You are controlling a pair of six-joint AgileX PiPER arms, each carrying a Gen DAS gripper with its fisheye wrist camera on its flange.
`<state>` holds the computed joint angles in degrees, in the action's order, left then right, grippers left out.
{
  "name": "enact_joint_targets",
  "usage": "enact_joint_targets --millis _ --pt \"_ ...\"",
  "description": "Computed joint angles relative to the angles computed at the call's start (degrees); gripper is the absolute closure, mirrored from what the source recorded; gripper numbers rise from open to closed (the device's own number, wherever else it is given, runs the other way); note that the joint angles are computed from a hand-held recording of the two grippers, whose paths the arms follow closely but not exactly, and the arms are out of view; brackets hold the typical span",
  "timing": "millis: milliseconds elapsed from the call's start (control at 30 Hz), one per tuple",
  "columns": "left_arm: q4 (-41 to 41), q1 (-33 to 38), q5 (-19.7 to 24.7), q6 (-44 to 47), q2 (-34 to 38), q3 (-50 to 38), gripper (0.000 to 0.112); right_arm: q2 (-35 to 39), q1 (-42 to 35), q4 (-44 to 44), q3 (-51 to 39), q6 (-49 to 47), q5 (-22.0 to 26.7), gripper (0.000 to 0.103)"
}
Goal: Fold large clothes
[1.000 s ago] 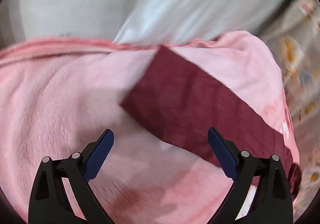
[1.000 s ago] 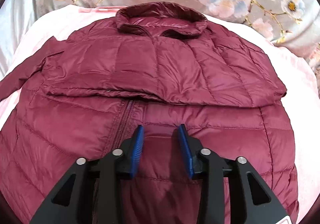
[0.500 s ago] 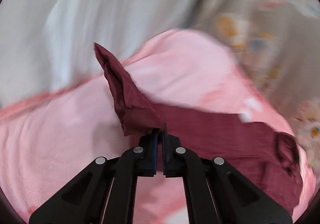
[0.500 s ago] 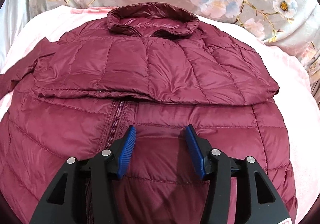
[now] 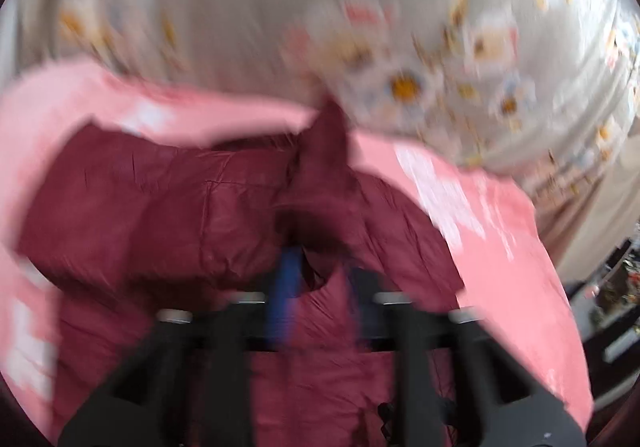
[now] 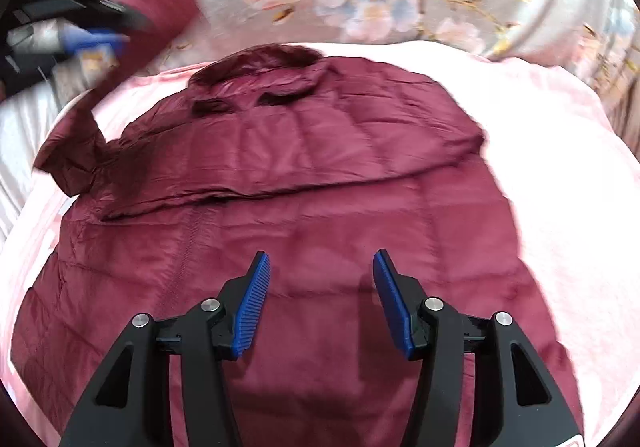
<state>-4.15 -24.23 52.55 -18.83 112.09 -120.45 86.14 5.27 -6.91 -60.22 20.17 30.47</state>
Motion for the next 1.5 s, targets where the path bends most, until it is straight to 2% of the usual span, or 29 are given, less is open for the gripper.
enact_joint_targets --millis 33,100,200,233,267,367,467,567,667,700,733,767,800,833,933,1033,1100,1200,1300,1333,1367,1500 --pt "-0.01 -0.84 -1.36 -0.77 0.58 2.07 0.047 -1.22 -1.73 1.89 1.2 -2.03 -0.06 0.044" --pt "0.5 -1.75 -5.57 -1.88 0.62 7.75 0.046 -2.24 -3.99 5.31 2.39 -5.76 0.42 0.044" --pt "-4.66 0.7 -8.61 2.11 -1.92 13.76 0.042 -2.69 -7.19 12.39 2.23 -13.21 2.02 0.044" --pt "-6.54 1.72 -10.21 3.31 -3.39 16.11 0.037 -2.45 -8.48 16.04 1.35 -16.57 2.76 0.044" --pt "-9.25 3.93 -11.43 5.63 -5.83 19.11 0.033 -1.91 -9.38 18.78 0.11 -19.12 3.62 0.044" --pt "-15.67 11.17 -13.83 9.49 -10.97 25.08 0.033 2.29 -11.63 27.8 -6.95 -25.93 7.44 0.044" --pt "-27.15 22.04 -12.16 12.89 -11.97 26.66 0.033 10.66 -12.97 35.89 -17.69 -30.69 12.18 0.044" --pt "-37.44 30.06 -9.55 15.46 -10.43 27.46 0.033 18.32 -11.93 35.76 -26.54 -28.07 14.38 0.044" --pt "-43.68 34.96 -7.69 16.64 -8.66 28.38 0.033 25.94 -10.48 33.3 -34.43 -23.57 17.06 0.044" --pt "-44.39 35.7 -7.12 16.45 -7.82 28.07 0.034 28.37 -10.2 33.43 -36.8 -22.77 18.54 0.051" --pt "-45.32 36.22 -6.46 16.38 -6.46 27.4 0.034 30.92 -10.15 34.54 -39.36 -22.93 20.88 0.063" --pt "-46.13 36.59 -5.91 16.44 -5.53 26.83 0.034 32.81 -10.18 35.6 -41.5 -23.83 23.02 0.096" --pt "-46.66 36.95 -5.49 16.06 -4.55 26.07 0.034 34.42 -10.14 36.45 -43.92 -24.93 25.18 0.097" --pt "-47.43 37.33 -5.18 16.34 -3.69 25.58 0.034 34.27 -9.78 35.57 -44.65 -24.76 25.05 0.098" --pt "-45.61 36.95 -4.25 13.2 -0.4 21.56 0.034 29.09 -10.06 32.63 -44.37 -26.16 20.18 0.098" --pt "-38.52 35.38 -3.97 8.21 2.11 17.42 0.035 26.22 -12.13 29.11 -45.89 -24.68 18.88 0.099" --pt "-31.88 33.76 -3.85 4.38 3.41 15.02 0.041 25.76 -12.9 22.6 -46.72 -22.54 19.01 0.099" --pt "-24.81 32.29 -4.36 0.02 3.95 13.76 0.05 26.88 -14.01 17.56 -45.15 -21.14 19.12 0.099" --pt "-17.59 30.54 -1.94 -3.87 5.1 10.37 0.068 28.29 -15.29 16.51 -42.95 -21.98 18.16 0.099" --pt "-13.22 29.4 0.26 -5.61 6.04 7.79 0.091 28.56 -15.28 16.18 -42.27 -22.24 17.72 0.099" --pt "-10.76 28.72 1.4 -6.17 6.48 6.44 0.1 29.0 -14.92 15.28 -41.94 -22.0 17.06 0.099" --pt "-4.0 27.11 0.87 -9.06 4.88 7.06 0.107 28.93 -15.33 17.05 -40.31 -23.7 14.58 0.099"
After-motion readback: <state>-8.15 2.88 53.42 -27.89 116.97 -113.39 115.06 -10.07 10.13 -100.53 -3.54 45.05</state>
